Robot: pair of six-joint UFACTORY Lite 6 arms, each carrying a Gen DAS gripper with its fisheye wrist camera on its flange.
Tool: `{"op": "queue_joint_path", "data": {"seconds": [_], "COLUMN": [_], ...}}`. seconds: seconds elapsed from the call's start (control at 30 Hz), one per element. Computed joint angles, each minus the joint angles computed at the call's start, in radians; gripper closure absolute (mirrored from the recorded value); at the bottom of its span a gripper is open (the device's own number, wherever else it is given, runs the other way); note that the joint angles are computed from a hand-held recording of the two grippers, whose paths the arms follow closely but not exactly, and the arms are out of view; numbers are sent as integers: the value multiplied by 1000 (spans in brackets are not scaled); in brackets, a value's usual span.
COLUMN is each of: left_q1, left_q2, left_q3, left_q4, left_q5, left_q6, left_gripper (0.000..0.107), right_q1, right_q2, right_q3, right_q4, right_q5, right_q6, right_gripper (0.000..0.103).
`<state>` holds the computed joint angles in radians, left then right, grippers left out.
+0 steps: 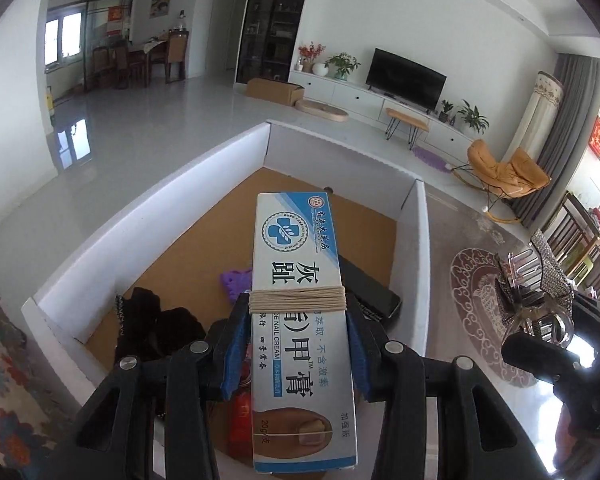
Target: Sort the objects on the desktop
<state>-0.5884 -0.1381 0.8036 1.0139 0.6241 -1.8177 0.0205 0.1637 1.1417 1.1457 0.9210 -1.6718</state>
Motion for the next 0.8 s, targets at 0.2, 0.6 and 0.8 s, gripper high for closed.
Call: {"op": "queue_joint_path", "data": {"seconds": [0.2, 0.6, 0.8], "left_q1": [155, -13, -185], "left_q2": [28, -22, 96], "left_q3": [-102, -13, 171], "left_q4": [-135, -186, -175], "left_q5": [-127, 230, 539], "left_q6": [89, 18, -35], "left_gripper": [59, 28, 7], "right_q1": [401, 419, 381], "right_q2": [235, 473, 451], "right_q3": [182, 548, 615], "right_q4": [-144, -508, -626], "right_q5": [-286, -182, -149], "right_q6": [260, 752, 849], "right_gripper": [50, 8, 3]}}
